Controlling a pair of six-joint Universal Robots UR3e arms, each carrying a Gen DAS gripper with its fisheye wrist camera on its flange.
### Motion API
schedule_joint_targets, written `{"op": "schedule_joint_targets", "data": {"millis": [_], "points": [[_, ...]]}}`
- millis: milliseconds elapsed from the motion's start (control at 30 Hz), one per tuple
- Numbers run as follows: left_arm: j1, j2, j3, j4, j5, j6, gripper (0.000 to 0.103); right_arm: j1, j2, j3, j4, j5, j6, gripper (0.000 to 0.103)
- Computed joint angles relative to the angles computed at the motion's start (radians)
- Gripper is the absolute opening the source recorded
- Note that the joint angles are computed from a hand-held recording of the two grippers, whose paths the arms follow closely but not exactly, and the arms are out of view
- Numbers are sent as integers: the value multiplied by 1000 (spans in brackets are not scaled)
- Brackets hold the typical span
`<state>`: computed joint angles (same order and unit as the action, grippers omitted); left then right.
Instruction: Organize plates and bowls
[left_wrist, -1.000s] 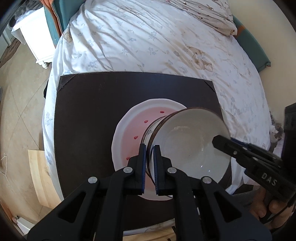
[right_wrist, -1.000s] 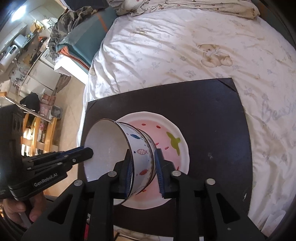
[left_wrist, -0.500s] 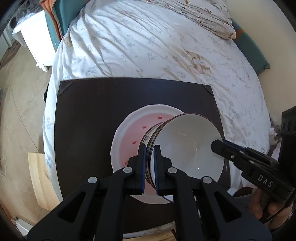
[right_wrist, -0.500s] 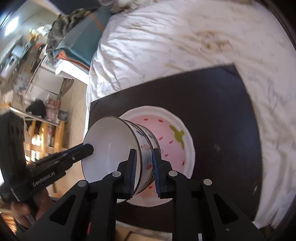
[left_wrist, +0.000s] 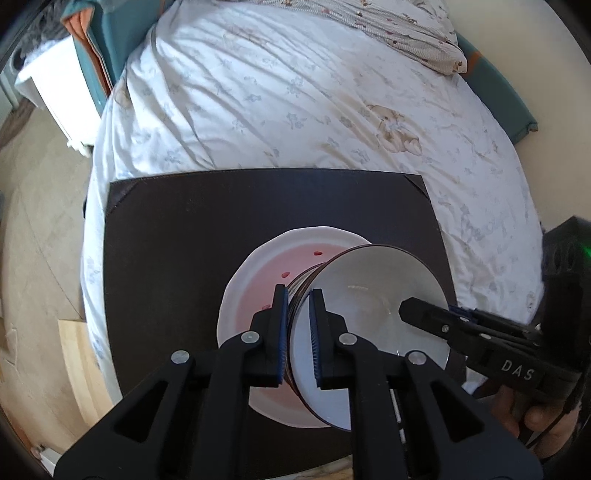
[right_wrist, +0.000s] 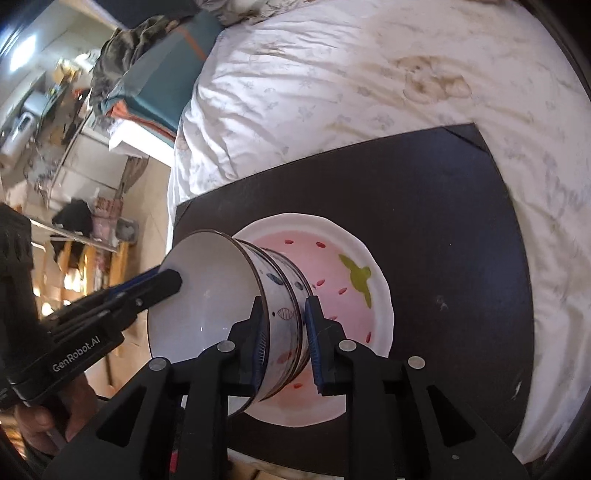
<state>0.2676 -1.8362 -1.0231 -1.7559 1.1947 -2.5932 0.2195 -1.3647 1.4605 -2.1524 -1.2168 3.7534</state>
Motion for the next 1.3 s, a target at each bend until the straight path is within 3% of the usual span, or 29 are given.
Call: {"op": "schedule_joint_targets", "data": {"millis": [167,367,567,733,867,1300], "points": [[-11,-2,-6,17,8,-15,9,-56,-18,73,-55,105,50,26],[27,13,1,-36,-6,-17,10,9,-8,-32,25,-28,9,29],[26,46,-63,-5,11,18,9,31,-14,-62,77,-57,-51,29],[13,78,-102,43,30,16,8,56,9,-93,81,-86,-75,17],[19,100,-121,53,24,32,8,43,-21,-62,55,-78,-77,14],[30,132,-131,75,-7,51,6,60,-33,-37,15,-109,-92,12]]}}
